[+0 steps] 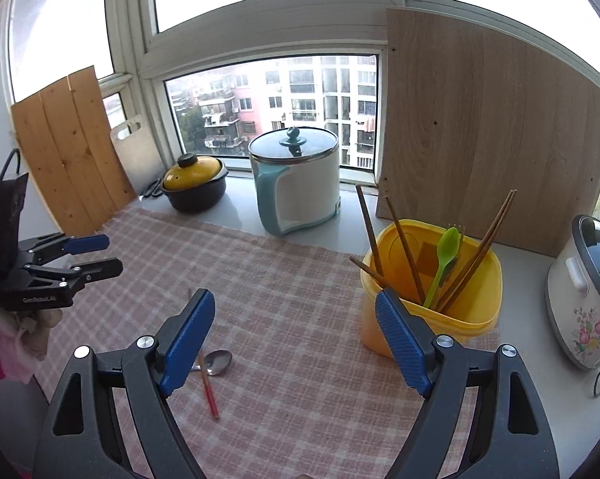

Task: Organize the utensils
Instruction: 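Move both open tools back down to the cloth, then grasp the metal spoon with the left tool while the right tool grasps the last chopstick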

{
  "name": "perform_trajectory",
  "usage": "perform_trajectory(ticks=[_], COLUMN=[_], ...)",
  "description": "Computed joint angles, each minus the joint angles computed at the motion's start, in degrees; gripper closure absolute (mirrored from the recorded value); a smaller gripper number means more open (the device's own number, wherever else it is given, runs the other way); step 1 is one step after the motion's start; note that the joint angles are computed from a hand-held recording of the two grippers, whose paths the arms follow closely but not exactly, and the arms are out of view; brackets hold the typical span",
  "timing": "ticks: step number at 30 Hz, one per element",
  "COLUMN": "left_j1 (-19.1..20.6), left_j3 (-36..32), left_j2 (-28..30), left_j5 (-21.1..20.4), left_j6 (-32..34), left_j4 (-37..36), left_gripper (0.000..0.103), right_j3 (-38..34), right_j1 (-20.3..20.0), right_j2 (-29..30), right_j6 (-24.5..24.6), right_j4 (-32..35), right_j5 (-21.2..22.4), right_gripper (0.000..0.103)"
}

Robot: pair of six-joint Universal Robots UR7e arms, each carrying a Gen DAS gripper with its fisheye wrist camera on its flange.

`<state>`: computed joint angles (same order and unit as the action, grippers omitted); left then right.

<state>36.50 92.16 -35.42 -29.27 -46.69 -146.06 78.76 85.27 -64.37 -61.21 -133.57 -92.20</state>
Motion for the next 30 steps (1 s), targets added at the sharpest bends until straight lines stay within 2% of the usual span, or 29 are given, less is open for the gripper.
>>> perform_trajectory(ticks=[6,10,13,16,18,21,26,30], left_j1=[-0.1,0.0,0.0,0.1,0.2,0.5,1.0,1.2], left_j3=[5.4,7.3,7.7,8.1,7.8,7.7,8.4,9.3], left_j2=[-0.9,-0.3,0.2,0.6,0.8,1.1,1.0,0.6], left_j5=[-3.4,-6.0,-7.7,-9.0,-9.6,-10.4,-11.9,-12.2], left_j6=[-8.3,-10.4,-10.9,-10.2,-9.5,-9.1,-9.0,-9.5], left_j4=[0.9,-0.8,-0.9,-2.6,-2.6,-2.6,-3.6,-3.9], left_gripper=[0.043,0.049,0.055,0.055,0.059,0.062,0.062,0.062], right_j3=[-3.2,-5.0,-6.9,-8.3,-8.8,-9.0,-7.3,-6.8], right_j1=[1.7,2.9,3.7,4.5,4.8,5.0,5.6,6.1], right_j2=[4.2,7.2,9.8,12.6,14.2,16.3,18.0,18.9], right_j6=[-1.3,-2.2,-2.0,-0.3,1.0,2.2,2.6,2.4], right_j4=[7.7,13.2,18.5,22.6,24.7,26.8,25.3,24.2], right_j5=[-4.8,-7.8,-10.6,-13.9,-16.1,-19.0,-22.9,-24.4], right_gripper=[0.021,0.021,0.032,0.048,0.064,0.075,0.086,0.089])
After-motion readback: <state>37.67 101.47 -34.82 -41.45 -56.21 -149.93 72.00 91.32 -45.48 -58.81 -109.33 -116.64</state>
